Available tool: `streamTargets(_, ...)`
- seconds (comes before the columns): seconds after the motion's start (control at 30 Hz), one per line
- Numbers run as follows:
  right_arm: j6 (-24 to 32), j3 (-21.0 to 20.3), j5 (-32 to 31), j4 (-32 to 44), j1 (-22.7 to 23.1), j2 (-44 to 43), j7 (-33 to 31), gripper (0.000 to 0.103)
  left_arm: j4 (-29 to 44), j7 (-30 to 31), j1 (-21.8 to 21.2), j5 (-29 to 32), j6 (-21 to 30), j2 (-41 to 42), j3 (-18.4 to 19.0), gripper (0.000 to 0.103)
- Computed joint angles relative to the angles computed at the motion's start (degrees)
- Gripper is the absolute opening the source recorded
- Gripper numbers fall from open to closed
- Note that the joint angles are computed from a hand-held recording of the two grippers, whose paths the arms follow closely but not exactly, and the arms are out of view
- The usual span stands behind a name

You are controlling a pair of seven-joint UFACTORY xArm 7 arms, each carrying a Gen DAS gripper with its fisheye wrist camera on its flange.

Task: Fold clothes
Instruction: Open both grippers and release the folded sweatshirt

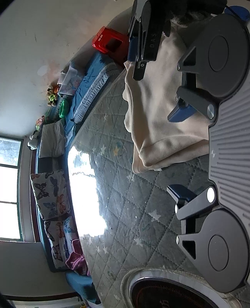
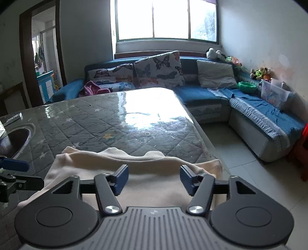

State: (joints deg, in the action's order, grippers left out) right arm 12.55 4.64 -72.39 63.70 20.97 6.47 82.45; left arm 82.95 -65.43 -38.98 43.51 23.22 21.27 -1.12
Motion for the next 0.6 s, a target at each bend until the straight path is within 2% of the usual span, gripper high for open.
streamTargets(0.13,1.7,1.0,-4.5,-2.2,0.7,-2.5,4.5,0.079,-2.0,-2.8,-1.0,3.2,-0.2,-1.7,0.7,0.084)
streamTargets(0.2,3.2,2.1,-6.6,-3.6,0.8,-4.1,7.1,0.082,-3.3,-4.4,-1.3,5.2,0.0,-2.8,0.6,0.087)
streamTargets(0.27,4.4,3.3,-7.9,-4.9,0.6,-5.5,9.0,0.09,-4.5,-5.5,-0.9,6.3,0.1,-3.7,-0.1,0.089)
streamTargets(0.4,6.3,5.3,-8.0,-6.9,0.4,-7.4,10.8,0.094,-6.7,-7.6,-0.2,8.2,0.1,-5.2,-1.3,0.093)
streamTargets(0.47,8.0,6.2,-7.5,-7.7,0.5,-8.3,11.2,0.103,-7.9,-9.4,0.0,10.0,0.1,-6.1,-1.6,0.097)
streamTargets(0.6,11.0,7.9,-8.2,-9.1,1.0,-10.0,12.6,0.103,-9.8,-13.2,0.7,13.5,0.2,-7.8,-2.6,0.102)
